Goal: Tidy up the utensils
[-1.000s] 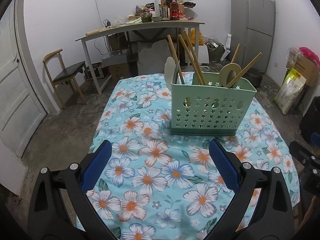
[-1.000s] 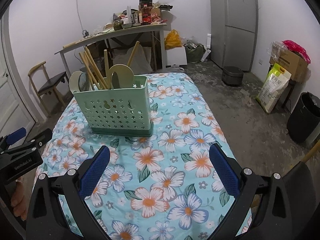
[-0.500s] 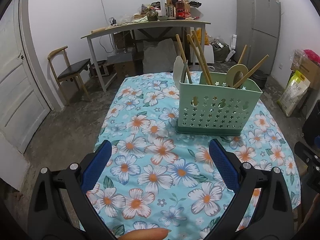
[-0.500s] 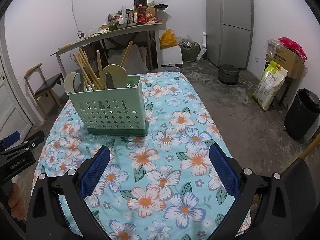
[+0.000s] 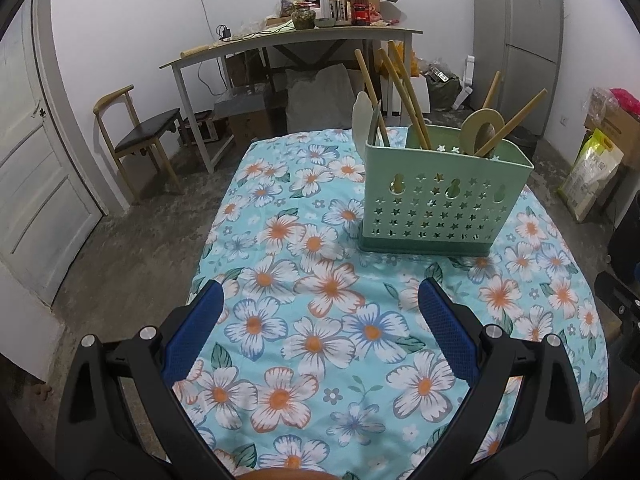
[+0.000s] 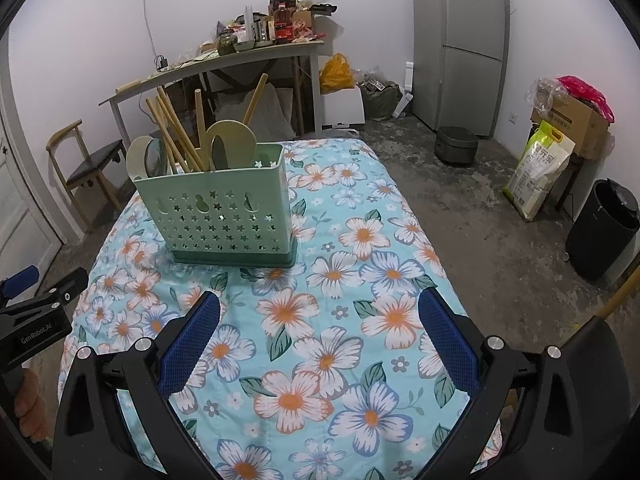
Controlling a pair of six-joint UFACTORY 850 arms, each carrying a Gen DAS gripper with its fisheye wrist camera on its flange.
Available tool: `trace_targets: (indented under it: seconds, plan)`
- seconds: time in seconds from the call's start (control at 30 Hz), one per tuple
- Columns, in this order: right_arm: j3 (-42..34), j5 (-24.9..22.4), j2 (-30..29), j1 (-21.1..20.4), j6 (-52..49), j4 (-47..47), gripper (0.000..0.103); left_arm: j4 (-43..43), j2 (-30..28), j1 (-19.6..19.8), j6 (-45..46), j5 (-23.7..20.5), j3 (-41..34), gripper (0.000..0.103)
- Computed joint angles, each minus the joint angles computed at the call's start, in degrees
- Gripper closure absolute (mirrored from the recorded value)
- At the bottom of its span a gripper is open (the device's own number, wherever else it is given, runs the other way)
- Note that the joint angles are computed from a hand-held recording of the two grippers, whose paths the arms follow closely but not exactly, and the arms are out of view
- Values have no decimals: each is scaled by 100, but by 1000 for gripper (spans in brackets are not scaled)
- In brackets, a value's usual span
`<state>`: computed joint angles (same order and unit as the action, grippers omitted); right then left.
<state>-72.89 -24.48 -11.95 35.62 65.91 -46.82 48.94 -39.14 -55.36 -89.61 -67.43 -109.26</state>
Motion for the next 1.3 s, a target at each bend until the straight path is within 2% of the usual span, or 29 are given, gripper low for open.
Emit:
trace_targets:
  seconds: [1.3]
  plan:
    - [-49,8,-42,32,-63,38,6,-28,63,27,-73,30,83,9]
